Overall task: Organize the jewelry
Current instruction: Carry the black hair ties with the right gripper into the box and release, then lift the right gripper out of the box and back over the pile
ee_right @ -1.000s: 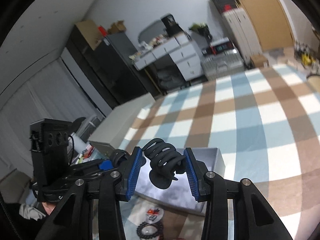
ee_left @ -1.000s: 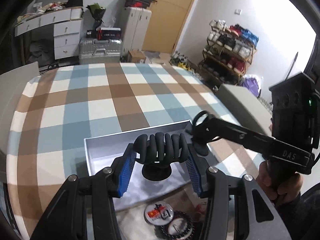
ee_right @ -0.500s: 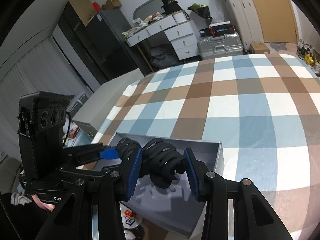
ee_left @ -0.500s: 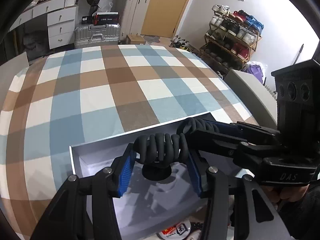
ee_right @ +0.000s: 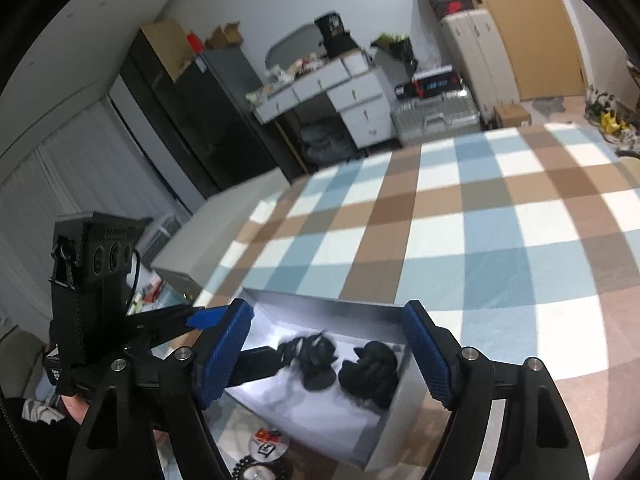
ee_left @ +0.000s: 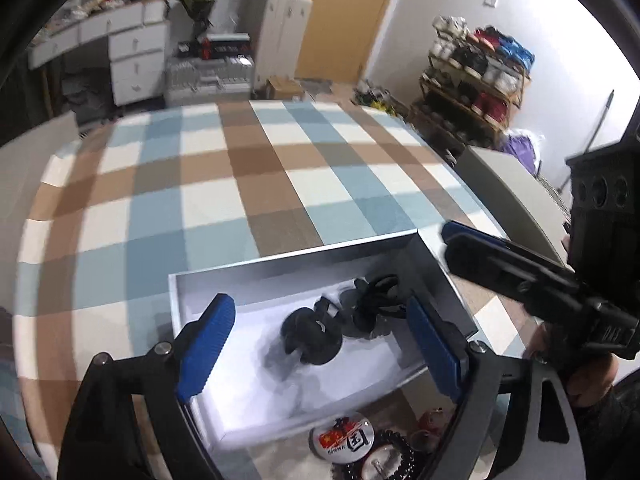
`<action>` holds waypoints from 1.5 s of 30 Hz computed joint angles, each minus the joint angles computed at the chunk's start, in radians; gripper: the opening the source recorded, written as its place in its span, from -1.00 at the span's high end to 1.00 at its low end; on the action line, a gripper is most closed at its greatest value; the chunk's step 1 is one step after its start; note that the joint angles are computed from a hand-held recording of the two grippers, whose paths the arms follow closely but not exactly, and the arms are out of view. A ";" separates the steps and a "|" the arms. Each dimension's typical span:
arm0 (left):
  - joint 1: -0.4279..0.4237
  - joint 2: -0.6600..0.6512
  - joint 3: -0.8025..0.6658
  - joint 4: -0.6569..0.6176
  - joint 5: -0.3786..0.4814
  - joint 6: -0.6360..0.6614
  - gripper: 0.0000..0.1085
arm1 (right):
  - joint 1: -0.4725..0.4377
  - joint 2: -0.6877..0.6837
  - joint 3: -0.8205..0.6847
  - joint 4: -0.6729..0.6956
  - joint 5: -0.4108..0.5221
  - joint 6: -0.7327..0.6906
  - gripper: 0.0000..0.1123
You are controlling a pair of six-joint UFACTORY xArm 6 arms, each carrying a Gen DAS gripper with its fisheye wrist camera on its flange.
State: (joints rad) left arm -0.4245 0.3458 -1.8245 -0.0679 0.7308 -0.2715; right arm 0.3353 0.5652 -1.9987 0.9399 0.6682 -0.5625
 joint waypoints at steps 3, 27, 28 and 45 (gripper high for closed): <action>-0.007 -0.038 0.043 0.034 -0.032 -0.039 -0.56 | 0.003 -0.086 0.110 0.044 -0.062 -0.057 -0.52; -0.125 -0.308 0.311 0.884 -0.064 -0.775 -0.87 | 0.109 -0.552 0.641 0.300 -0.488 -0.409 -0.83; -0.130 -0.313 0.316 0.888 -0.058 -0.782 -0.87 | 0.117 -0.569 0.659 0.334 -0.509 -0.446 -0.83; -0.190 -0.434 0.568 0.723 -0.120 -0.736 -0.87 | 0.221 -0.792 0.936 0.574 -0.719 -0.758 -0.83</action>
